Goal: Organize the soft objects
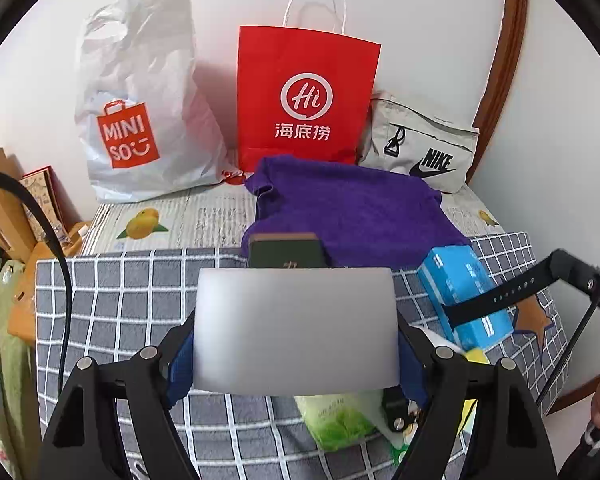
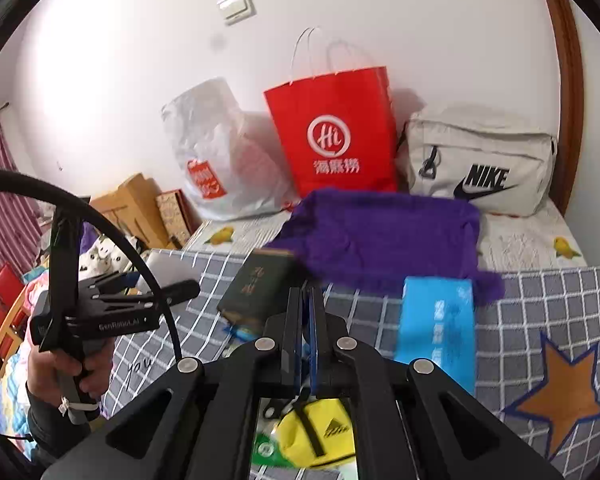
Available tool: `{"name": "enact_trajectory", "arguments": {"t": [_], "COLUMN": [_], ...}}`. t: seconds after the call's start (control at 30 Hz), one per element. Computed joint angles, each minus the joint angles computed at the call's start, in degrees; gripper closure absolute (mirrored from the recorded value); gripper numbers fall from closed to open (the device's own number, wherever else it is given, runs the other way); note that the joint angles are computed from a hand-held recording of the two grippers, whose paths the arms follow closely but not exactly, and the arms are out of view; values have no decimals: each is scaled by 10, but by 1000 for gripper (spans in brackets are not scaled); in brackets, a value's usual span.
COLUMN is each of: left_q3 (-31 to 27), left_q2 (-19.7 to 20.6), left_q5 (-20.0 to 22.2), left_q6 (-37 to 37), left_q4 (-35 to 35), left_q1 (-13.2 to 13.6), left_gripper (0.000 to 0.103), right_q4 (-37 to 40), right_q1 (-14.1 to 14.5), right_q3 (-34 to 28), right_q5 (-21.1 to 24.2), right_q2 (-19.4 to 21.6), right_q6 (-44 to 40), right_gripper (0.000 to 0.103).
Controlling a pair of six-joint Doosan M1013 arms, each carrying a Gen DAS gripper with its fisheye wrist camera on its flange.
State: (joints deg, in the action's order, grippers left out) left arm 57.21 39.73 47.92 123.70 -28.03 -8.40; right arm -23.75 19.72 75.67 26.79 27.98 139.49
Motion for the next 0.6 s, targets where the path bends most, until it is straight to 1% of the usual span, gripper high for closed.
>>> {"name": "enact_trajectory", "arguments": {"t": [0.1, 0.27, 0.33, 0.43, 0.5, 0.53, 0.57, 0.6], "left_q3": [-27, -88, -120, -181, -239, -254, -281, -320], "left_q2": [14, 48, 66, 101, 133, 142, 156, 177], "left_q5": [13, 42, 57, 92, 125, 133, 147, 168], "left_q6": [-7, -28, -42, -65, -89, -92, -98, -108], "left_q4": [5, 28, 40, 50, 66, 70, 75, 83], "left_q1": [-4, -13, -17, -22, -27, -28, -31, -33], "left_gripper": [24, 23, 24, 23, 23, 23, 23, 23], "right_q4": [-6, -11, -14, 9, 33, 52, 68, 82], "right_q1": [-7, -26, -35, -52, -64, -71, -77, -82], "right_q3": [-12, -41, -55, -79, -97, -110, -123, -134], "right_q5": [2, 8, 13, 20, 26, 32, 36, 38], "right_q2": [4, 20, 29, 45, 57, 66, 75, 82], "right_q6": [-1, -4, -4, -28, -49, -66, -80, -94], "right_gripper": [100, 100, 100, 100, 100, 100, 100, 100]}}
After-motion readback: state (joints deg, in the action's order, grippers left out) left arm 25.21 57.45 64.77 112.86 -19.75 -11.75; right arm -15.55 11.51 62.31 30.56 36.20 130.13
